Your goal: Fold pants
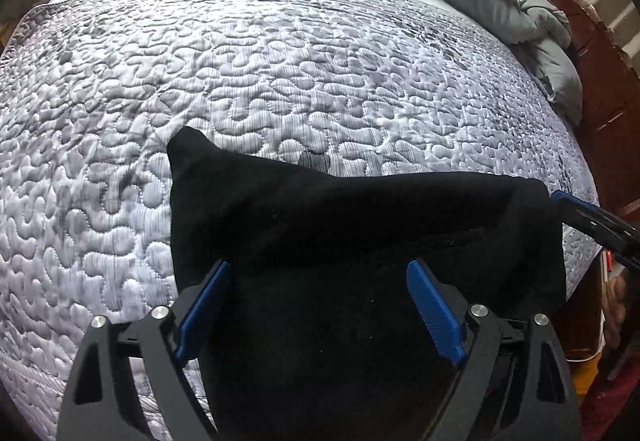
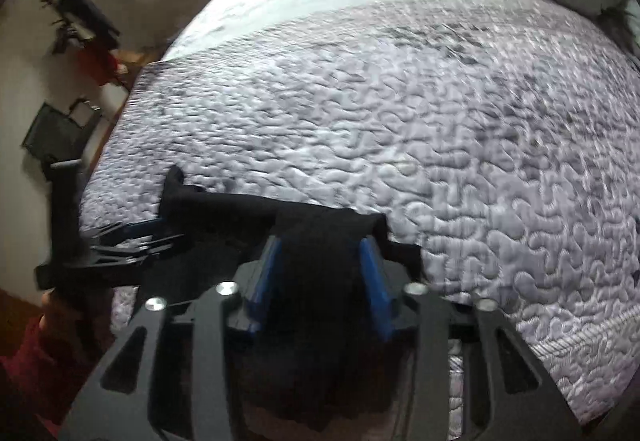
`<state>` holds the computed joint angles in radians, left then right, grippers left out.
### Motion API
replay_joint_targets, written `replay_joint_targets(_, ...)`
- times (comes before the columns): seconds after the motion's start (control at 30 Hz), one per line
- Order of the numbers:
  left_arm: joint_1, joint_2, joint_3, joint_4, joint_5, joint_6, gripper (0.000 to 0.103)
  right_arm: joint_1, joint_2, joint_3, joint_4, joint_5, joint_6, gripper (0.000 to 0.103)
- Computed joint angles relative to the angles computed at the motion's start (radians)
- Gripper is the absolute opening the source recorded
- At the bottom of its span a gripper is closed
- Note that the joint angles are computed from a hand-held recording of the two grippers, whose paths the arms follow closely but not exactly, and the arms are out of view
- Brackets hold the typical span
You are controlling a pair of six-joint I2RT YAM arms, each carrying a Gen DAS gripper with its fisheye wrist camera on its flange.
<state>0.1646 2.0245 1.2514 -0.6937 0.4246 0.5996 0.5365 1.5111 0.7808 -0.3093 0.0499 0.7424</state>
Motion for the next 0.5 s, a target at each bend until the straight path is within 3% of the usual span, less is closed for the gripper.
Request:
replay_joint_targets(0.13, -0.005, 0.003, 0.002, 0.003, -0.006, 0.008, 0.091, 0.043, -0.095, -0.027, -0.016, 0.055, 0.021, 0.031)
replay_joint_targets(0.2, -0.005, 0.004, 0.003, 0.003, -0.003, -0.001, 0.091, 0.059, -0.115, -0.022, -0.012, 0.023, 0.006, 0.040)
replay_joint_targets(0.3, 0.000, 0.011, 0.012, -0.002, 0.007, -0.008, 0.092, 0.055, -0.044, 0.008, 0.005, -0.065, -0.001, 0.038)
replay_joint_targets(0.4, 0.012, 0.018, 0.022, -0.017, 0.023, 0.007, 0.093, 0.040, 0.084, 0.063, -0.056, -0.071, 0.058, 0.038)
replay_joint_targets(0.5, 0.008, 0.014, 0.007, -0.006, 0.004, 0.038, 0.093, 0.008, 0.161, 0.045, -0.012, -0.106, 0.104, 0.035)
